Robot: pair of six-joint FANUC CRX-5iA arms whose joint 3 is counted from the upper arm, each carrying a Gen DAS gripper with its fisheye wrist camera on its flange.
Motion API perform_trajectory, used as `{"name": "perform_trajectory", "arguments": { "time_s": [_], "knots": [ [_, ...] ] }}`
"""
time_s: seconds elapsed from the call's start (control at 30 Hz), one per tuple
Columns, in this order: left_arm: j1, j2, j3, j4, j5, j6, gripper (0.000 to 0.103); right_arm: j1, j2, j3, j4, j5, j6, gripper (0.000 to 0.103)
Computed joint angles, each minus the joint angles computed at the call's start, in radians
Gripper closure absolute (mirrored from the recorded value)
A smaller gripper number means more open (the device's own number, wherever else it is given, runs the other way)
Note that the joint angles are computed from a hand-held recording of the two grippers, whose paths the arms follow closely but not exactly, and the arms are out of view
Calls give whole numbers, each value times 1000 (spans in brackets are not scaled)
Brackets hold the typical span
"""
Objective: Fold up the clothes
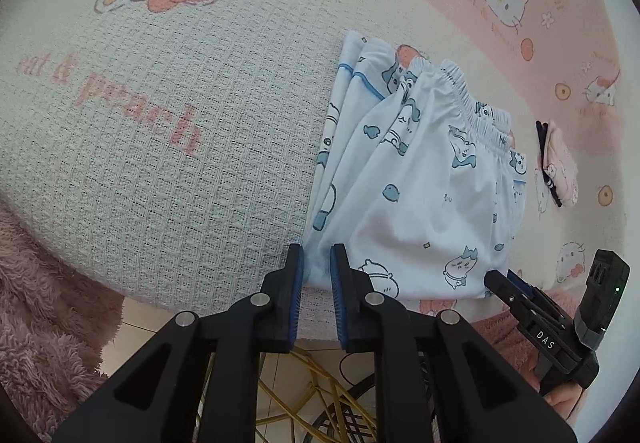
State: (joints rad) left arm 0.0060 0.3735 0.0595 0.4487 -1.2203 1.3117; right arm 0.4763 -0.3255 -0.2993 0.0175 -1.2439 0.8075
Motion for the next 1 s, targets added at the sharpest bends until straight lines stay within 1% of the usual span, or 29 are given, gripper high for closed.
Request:
{"name": "perform_trajectory", "arguments": {
  "time_s": [0.17,0.2,0.23,0.33,0.43,0.5,0.53,0.57,0.63,0.7,0.73,0.77,0.8,0.83,0.87,0.93,0.97,1.0],
  "knots": [
    [-32,-2,10,-39,10,-14,88,32,-10,-8,35,-30,4,58],
    [-44,-7,14,-63,23,-14,95,41,-11,-10,45,-36,5,57],
    [-60,-12,20,-93,34,-21,97,51,-12,-12,55,-43,5,57],
    [-108,-37,29,-184,72,-19,98,79,-23,-29,96,-57,-8,57],
    [-129,-55,33,-229,93,-1,98,100,-41,-51,133,-71,-32,57],
    [-146,-61,50,-290,97,25,100,101,-52,-60,146,-84,-28,57],
    [-154,-62,58,-320,97,38,101,71,-68,-74,158,-85,9,57],
    [-155,-58,61,-322,91,43,101,76,-62,-68,169,-105,22,57],
    [-157,-48,67,-326,78,54,101,151,19,-22,208,-77,-28,57],
    [-154,-49,67,-347,77,56,101,149,17,-16,200,-87,-41,57],
    [-165,-45,82,-392,72,95,102,143,11,-15,191,-85,-41,57],
    [-159,-40,89,-411,65,119,103,103,14,2,172,-70,-35,57],
    [-143,-37,85,-376,63,142,103,60,18,23,147,-57,-26,57],
    [-117,-37,70,-319,69,144,103,17,24,44,122,-44,-16,57],
    [-94,-37,54,-263,76,146,102,-1,5,42,113,-24,-33,58],
    [-92,-65,7,-180,146,78,102,-26,-34,32,111,27,-59,58],
    [-103,-75,-10,-141,176,14,102,-31,-47,29,108,55,-54,58],
    [-113,-76,-31,-78,190,-66,102,-27,-41,34,90,66,-39,58]
  ]
}}
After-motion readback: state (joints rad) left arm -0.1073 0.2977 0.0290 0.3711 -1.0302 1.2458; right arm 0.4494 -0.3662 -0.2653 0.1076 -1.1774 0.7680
